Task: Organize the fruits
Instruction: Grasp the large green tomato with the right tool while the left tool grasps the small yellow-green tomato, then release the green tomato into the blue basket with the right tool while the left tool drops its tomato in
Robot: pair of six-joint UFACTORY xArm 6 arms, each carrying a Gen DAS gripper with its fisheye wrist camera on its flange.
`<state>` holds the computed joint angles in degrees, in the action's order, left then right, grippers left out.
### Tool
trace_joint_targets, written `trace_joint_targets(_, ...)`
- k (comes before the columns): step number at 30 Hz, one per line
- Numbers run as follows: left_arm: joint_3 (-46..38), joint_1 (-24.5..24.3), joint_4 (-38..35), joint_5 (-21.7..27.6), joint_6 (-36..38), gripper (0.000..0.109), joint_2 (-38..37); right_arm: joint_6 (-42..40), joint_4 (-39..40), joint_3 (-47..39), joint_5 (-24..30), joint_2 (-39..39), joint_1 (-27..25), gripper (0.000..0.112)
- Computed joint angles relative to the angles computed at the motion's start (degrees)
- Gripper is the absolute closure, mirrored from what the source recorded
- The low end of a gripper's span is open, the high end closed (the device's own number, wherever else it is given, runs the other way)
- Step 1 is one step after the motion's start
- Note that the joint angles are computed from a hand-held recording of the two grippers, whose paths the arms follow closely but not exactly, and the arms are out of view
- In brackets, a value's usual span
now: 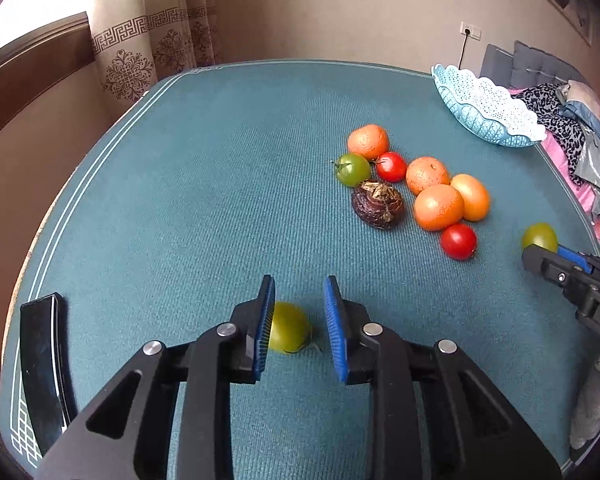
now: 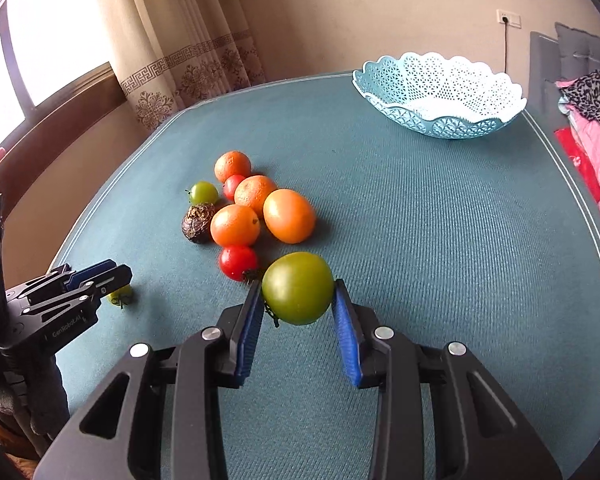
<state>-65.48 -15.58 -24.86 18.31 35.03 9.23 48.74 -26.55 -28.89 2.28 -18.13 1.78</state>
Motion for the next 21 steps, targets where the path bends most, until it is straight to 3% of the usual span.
trace_joint_targets(2, -0.28, 0.52, 0.39, 0.82, -0.7, 0.076, 0.24, -1.08, 1.48, 0.21, -0.32, 0.54, 0.28, 0.077)
trace_joint_targets(4, -0.58, 1.08, 1.18, 2.06, -1.69, 0.064, 0.53, -1.8, 2.52, 0.11, -0.36, 1.26, 0.62, 0.077)
trace_joint_targets(6, -0.56, 1.63, 1.19, 3.28, -1.79, 0.062, 0.63, -3.18, 4.22, 0.12, -0.61, 1.63, 0.84, 0.077)
trace_joint_targets(12, 1.68, 2.03, 3.86, 1.72, -2.5, 0.062, -0.08, -2.88, 3.97, 0.34, -1.14, 1.64, 0.38, 0.077)
trace_joint_targets(15, 1.74, 1.73, 3.48, 1.75, -1.78, 0.08, -0.22, -3.01, 4.15, 0.58, -1.32, 1.45, 0.21, 0.077)
trace_joint_targets(21, 0.98, -0.26, -1.23, 0.74, 2.36, 0.08, -0.75, 1.14, -1.06, 0.66, -1.37, -0.34, -2.1, 0.077)
